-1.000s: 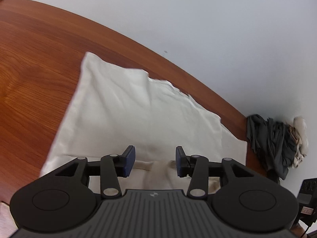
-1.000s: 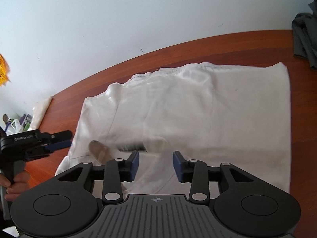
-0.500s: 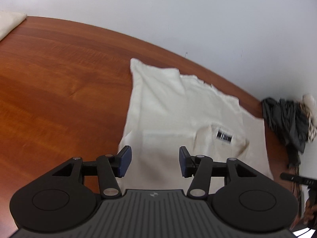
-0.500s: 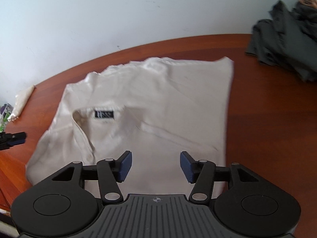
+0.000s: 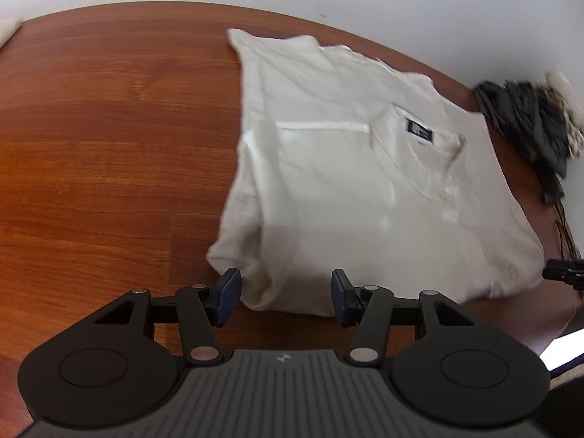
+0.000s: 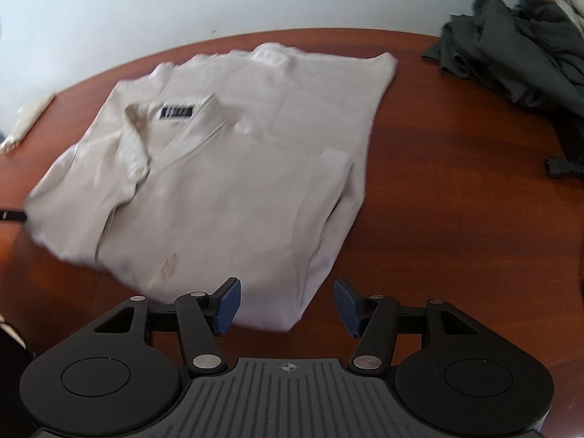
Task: Fold clothes
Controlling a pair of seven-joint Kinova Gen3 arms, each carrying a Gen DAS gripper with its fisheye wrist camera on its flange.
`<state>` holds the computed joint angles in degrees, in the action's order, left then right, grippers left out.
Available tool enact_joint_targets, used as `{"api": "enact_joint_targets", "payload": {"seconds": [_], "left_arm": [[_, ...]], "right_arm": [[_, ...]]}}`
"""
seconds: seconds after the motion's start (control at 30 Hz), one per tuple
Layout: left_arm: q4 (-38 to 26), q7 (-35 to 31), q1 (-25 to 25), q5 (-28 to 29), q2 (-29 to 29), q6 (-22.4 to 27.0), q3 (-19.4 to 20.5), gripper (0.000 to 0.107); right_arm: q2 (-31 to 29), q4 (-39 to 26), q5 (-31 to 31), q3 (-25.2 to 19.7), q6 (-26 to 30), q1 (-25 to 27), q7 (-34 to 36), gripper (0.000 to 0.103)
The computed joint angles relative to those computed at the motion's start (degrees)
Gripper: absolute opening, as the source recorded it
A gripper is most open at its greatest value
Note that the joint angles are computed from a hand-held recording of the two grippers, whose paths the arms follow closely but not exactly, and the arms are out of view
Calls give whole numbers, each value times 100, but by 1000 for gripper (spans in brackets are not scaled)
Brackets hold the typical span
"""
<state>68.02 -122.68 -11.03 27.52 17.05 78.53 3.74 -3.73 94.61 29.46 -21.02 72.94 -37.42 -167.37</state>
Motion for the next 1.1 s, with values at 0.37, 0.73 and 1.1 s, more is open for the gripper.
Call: {"api": "enact_joint_targets", "payload": {"seconds": [0.37, 0.73, 1.1], "left_arm": [[144, -785, 121, -78, 74, -7, 93, 56], [366, -646, 57, 189, -12, -218, 77, 15], [454, -923, -355, 815, -266, 203, -65, 5]], "right_arm": [[156, 164, 262, -51, -252, -279, 972, 47], [77, 381, 292, 15, -589, -204, 879, 9], [-247, 340, 515, -321, -341, -220, 345, 5]]}}
